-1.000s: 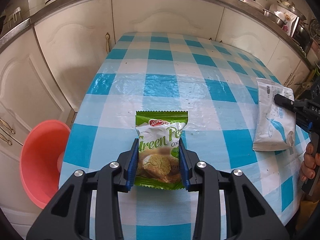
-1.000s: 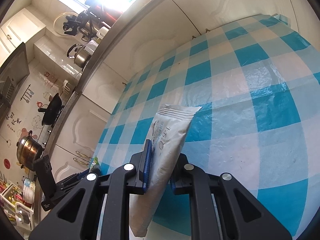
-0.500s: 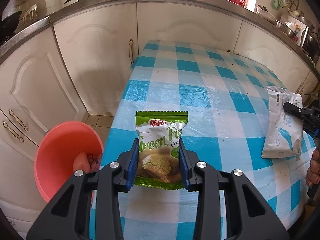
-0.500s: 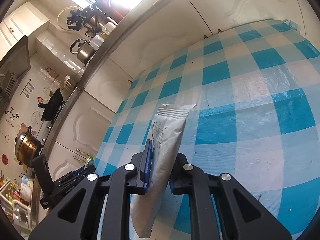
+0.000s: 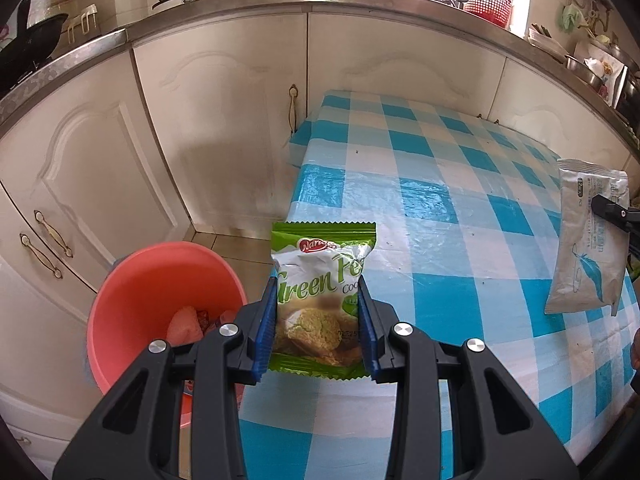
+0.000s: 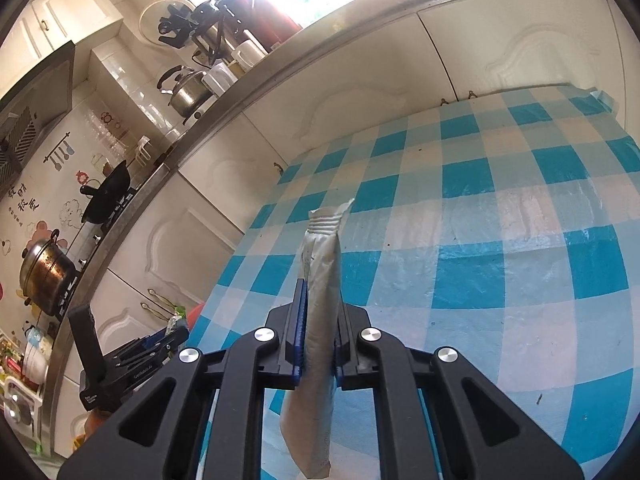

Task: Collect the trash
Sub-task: 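Carry the green snack pack and wipes pack over the red bucket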

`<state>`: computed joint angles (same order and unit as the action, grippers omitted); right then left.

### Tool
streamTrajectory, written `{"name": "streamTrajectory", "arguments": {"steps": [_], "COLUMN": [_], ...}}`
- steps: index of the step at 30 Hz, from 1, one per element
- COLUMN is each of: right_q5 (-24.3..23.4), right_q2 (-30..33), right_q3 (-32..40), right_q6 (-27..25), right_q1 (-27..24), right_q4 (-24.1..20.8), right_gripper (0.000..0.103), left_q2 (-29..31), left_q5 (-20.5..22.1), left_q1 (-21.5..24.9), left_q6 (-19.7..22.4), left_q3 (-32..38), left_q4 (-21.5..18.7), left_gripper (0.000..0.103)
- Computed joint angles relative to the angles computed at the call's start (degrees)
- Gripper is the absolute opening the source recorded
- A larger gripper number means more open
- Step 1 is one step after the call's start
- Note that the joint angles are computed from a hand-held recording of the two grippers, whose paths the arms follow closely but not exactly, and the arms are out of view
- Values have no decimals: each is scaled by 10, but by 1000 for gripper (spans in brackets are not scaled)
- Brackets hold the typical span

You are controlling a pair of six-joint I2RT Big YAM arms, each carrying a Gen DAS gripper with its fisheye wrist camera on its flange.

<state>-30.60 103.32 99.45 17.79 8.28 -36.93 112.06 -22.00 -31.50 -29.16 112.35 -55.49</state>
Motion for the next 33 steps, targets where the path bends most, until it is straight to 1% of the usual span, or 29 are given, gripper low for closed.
{"name": "streamTrajectory", "arguments": {"steps": [8,20,27,33], "right_q5": [20,22,7,-7], "right_q2": [-3,13,41,83], "right_q3": [15,65,120,196], "right_q6": [-7,-17,-30,-50], "right_q1": [13,41,70,105], "right_q4": [-5,-28,-56,-96], "right_gripper": [11,11,11,11], "left_q2": [-17,-45,-65,-87], "left_q5": [-8,-15,-29,-36], "left_q1": [9,25,38,53], "left_q6": [-3,-16,-22,-32], "left_q3": [-27,-72,-101,-134], "left_q4": [11,27,35,44], "left_gripper": [38,38,38,38]}}
